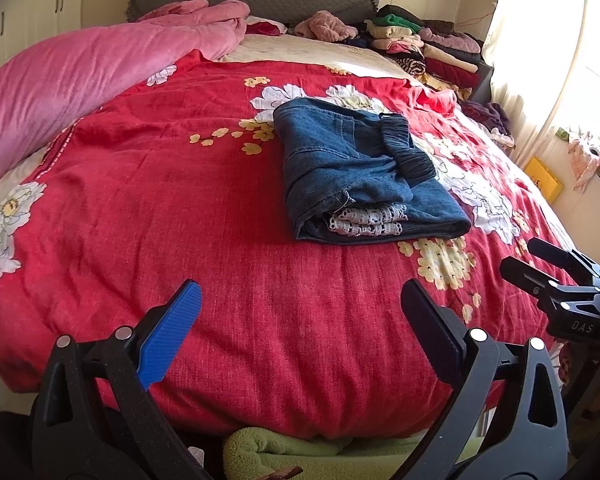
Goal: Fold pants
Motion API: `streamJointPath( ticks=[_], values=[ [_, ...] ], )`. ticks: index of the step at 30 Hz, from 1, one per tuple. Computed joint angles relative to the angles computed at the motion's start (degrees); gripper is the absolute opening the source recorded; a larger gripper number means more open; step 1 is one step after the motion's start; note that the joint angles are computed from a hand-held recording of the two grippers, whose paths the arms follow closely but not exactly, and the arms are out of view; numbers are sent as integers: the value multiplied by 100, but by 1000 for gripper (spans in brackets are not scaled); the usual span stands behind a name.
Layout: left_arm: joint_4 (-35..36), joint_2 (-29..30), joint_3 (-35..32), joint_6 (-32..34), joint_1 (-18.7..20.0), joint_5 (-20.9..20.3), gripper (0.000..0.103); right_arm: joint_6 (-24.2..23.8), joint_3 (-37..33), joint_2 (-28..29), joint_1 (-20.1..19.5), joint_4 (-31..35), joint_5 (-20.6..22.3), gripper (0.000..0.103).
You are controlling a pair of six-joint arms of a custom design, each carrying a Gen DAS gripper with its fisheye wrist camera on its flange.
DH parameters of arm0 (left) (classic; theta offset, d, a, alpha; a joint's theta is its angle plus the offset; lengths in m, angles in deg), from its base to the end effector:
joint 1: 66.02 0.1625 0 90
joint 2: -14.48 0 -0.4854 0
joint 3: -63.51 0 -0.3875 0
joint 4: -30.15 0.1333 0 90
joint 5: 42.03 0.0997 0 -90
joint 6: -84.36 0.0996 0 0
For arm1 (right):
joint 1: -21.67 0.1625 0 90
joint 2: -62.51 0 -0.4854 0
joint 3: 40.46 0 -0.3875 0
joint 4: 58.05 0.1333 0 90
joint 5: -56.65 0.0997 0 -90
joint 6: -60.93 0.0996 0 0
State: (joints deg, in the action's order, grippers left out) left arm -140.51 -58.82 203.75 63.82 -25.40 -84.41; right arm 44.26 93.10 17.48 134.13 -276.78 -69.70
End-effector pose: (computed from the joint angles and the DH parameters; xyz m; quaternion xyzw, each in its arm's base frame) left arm -0.1720 -0.4201 0.2293 0.1795 0.8917 -0.3192 0.2659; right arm 0.2524 -0.4161 0.1216 0.1978 -0.8766 0.3409 0.2761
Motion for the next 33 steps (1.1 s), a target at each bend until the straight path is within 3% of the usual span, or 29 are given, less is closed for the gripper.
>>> streamJointPath(
  ticks=[33],
  values=[
    [28,-3,0,18,29,-4,94,-27,-45,-51,24,111,-46,99]
  ],
)
